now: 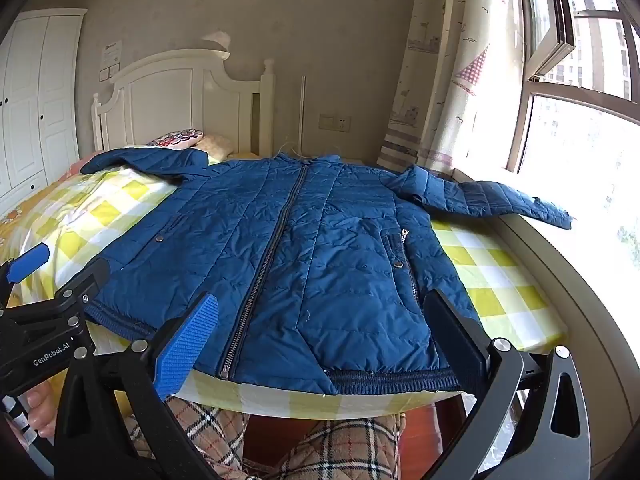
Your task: Fold large clothes
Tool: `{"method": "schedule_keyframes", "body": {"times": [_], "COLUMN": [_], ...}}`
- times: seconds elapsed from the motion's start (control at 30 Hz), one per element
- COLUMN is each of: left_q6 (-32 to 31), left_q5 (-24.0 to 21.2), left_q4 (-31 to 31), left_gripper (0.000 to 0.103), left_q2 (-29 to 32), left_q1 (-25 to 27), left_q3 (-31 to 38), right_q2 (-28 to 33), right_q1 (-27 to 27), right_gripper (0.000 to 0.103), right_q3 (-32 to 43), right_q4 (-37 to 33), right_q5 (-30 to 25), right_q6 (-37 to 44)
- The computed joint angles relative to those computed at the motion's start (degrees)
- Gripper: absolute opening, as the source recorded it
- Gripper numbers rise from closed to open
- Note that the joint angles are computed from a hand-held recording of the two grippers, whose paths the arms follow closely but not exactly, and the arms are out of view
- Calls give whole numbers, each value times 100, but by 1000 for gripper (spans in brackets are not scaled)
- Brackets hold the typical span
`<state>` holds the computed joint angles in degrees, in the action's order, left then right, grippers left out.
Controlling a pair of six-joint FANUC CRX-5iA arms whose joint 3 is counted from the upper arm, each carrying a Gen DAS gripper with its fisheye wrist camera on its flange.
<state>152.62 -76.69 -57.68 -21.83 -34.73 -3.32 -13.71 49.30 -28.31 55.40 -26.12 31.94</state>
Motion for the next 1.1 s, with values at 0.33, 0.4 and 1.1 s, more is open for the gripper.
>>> {"method": "schedule_keyframes", "body": {"times": [0.33,0.4,1.1], "left_q6": [-92,-108,-217], "left_q5": [-1,-1,188], "left_q4": [81,111,447], "left_gripper": [101,101,101], "left_q2": [-32,-70,-65], "left_q1": [-37,-32,290], "left_q3": [-9,-32,-80], "right_q2": [-80,-102,-53], "right_q1": [-9,-11,22], "right_gripper": [99,99,99], "right_q3": [-15,0,-80], "right_q4": [3,-99,-75], "right_q5": [-62,-82,-57], "right_q6": [45,140,4]}}
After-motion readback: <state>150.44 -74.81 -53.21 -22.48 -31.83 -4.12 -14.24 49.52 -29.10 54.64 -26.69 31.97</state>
